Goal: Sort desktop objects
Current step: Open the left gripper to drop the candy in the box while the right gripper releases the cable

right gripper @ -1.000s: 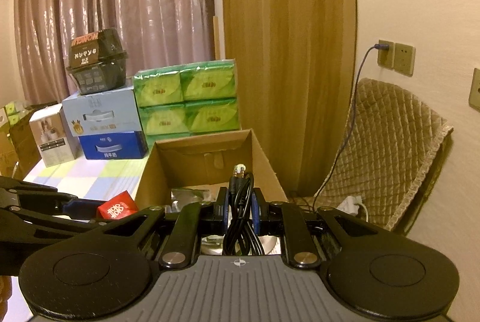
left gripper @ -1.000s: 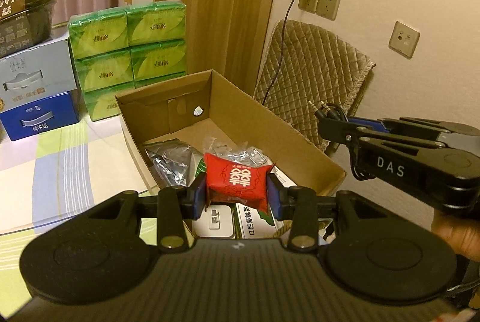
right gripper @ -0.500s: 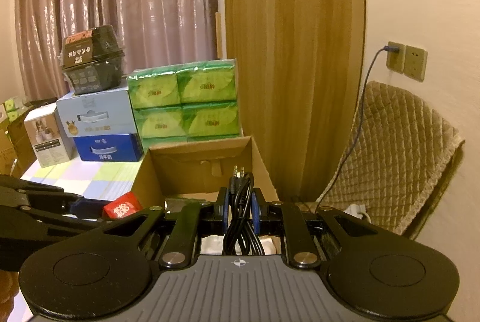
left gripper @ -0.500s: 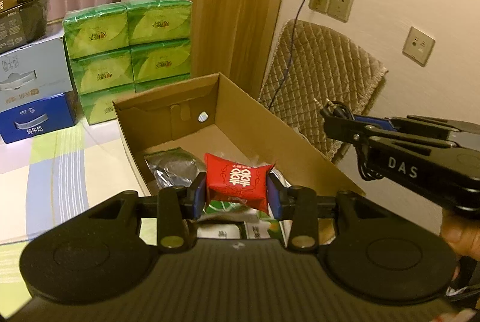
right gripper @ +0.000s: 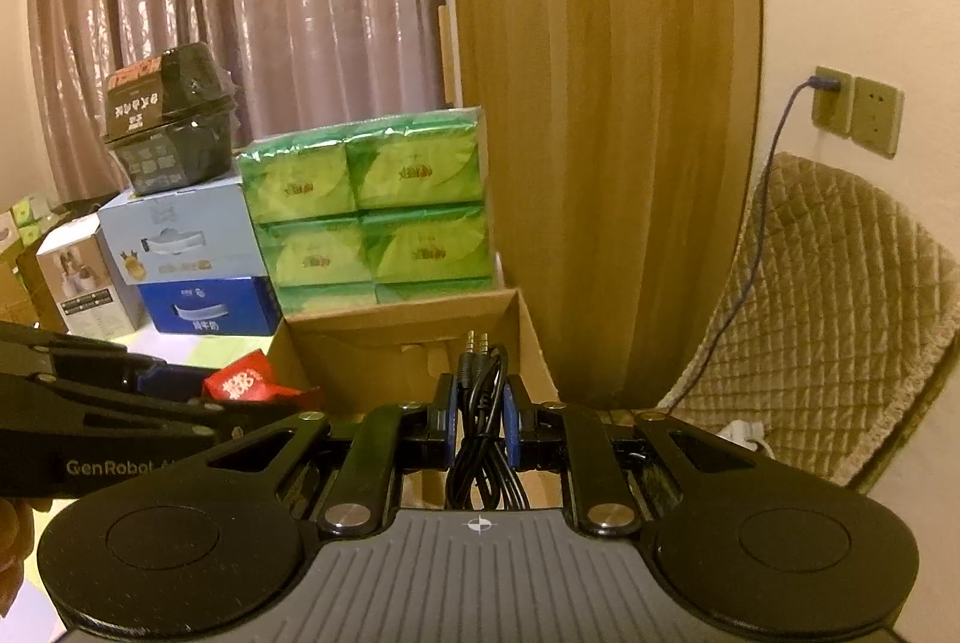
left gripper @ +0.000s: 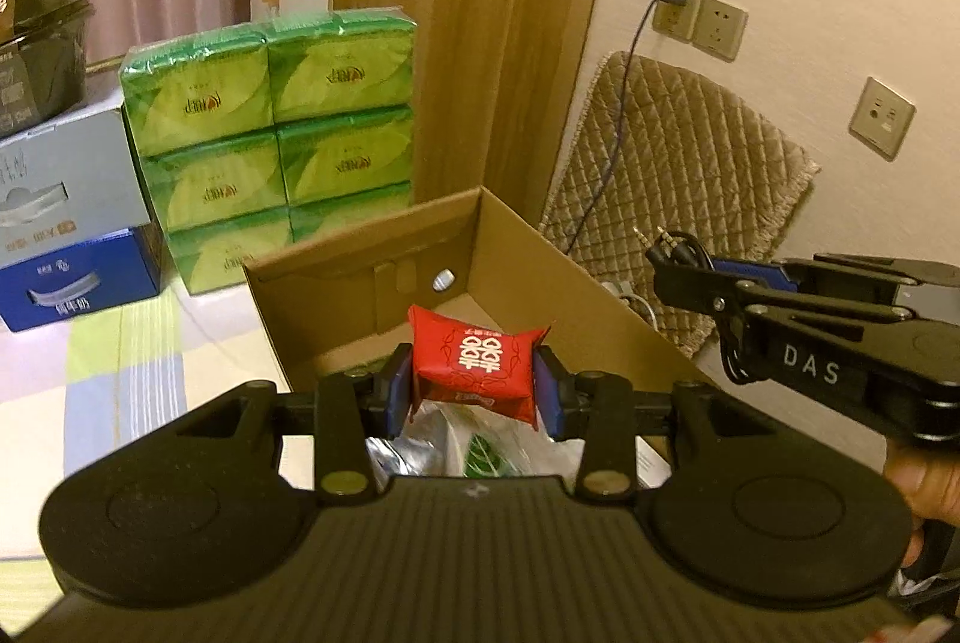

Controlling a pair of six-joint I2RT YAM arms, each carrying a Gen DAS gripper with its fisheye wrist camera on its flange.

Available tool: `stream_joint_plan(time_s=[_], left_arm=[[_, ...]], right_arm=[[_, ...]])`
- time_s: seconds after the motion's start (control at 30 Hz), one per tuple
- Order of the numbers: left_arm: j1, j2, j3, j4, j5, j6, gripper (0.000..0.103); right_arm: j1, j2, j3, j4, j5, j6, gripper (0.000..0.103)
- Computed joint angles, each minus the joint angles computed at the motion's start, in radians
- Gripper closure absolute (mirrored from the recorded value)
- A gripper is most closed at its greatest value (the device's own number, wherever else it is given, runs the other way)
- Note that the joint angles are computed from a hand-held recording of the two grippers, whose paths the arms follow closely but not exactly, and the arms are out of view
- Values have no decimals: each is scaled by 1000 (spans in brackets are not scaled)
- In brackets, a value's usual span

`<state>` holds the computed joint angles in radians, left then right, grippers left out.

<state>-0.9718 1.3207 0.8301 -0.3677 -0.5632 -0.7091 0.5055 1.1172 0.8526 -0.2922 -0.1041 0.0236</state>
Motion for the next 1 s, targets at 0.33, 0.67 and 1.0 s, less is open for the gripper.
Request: stream_joint_plan(time_s=[0.33,0.67,1.0], left_arm=[[151,50,-12,96,110,97,67],[247,119,-54,225,193,147,67],[285,124,-91,280,202,154,57]], right_arm=[[-13,199,96,60,-46,28,91],[-11,323,160,95,-58,53,91],[-3,361,164,104,-46,36,91]])
